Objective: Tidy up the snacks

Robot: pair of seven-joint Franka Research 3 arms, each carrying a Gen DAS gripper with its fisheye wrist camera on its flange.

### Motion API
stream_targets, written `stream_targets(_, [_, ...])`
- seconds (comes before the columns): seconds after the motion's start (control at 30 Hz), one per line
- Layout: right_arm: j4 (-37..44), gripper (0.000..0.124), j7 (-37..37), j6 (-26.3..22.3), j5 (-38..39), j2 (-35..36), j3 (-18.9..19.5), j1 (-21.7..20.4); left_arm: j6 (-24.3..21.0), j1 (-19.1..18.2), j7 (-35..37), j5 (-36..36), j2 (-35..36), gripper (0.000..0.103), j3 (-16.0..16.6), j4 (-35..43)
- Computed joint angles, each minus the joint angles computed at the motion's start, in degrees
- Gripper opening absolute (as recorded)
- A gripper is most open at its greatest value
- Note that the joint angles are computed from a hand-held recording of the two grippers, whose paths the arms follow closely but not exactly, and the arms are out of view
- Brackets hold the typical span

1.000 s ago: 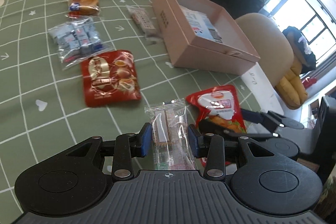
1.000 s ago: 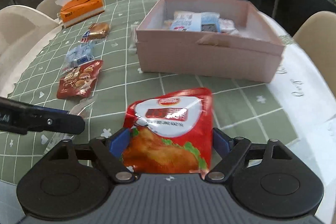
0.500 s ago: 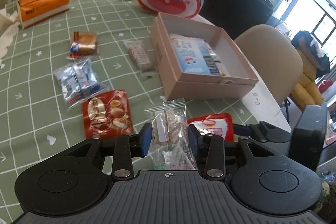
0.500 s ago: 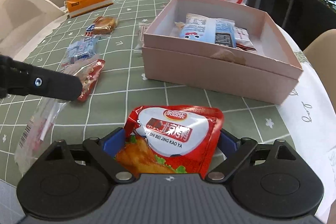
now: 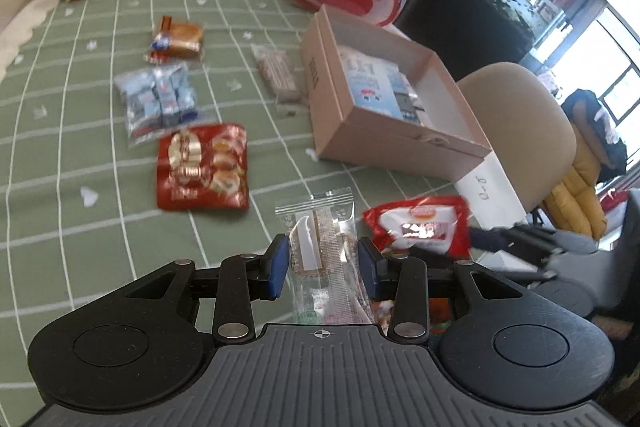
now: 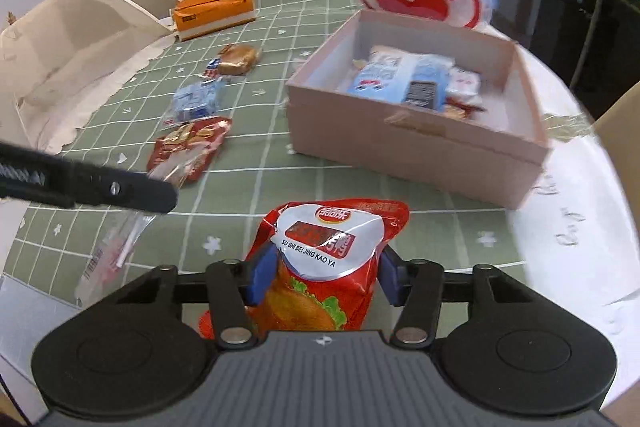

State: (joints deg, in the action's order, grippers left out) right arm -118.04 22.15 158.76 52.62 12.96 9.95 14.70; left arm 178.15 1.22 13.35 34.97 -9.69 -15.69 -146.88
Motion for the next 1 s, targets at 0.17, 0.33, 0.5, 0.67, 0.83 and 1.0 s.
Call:
stream_targets(0.17, [3.2,0.016,1.9,-9.6,1.3,-0.8,-1.8,-2.9,1.0,-4.5,6.5,-5.8,1.6,0.042,3.3,1.1])
stream_targets(0.33, [3.7,0.008,3.4,-12.1,2.4,-1.8,-3.2,-3.9,3.0,-9.3,14.5,-13.8,3.9,0.042,6.5,2.2])
stream_targets(0.5, [3.0,0.006,3.1,-16.7,6.2,-4.2,-4.6,-5.6,3.9,-14.7,26.4,-26.4,5.9,0.042,9.3,4.5])
stream_targets(0.67, [2.3,0.006,1.0,-15.2,7.8,-6.8,-5.7,-5.5,4.4,-17.6,37.5,-35.5,6.6,0.042,10.2,8.1])
stream_targets(0.83, [5.5,0.006,-2.7,-14.6,11.2,-9.0,-6.7,-5.7,4.6,-11.8,37.7,-31.9,6.3,0.042,6.2,13.2])
stream_targets(1.0, [13.6,0.006,-7.3,-11.0,13.4,-8.1,-6.5,-4.8,0.4,-0.9,16.6,0.3,8.2,0.042,0.8,24.5])
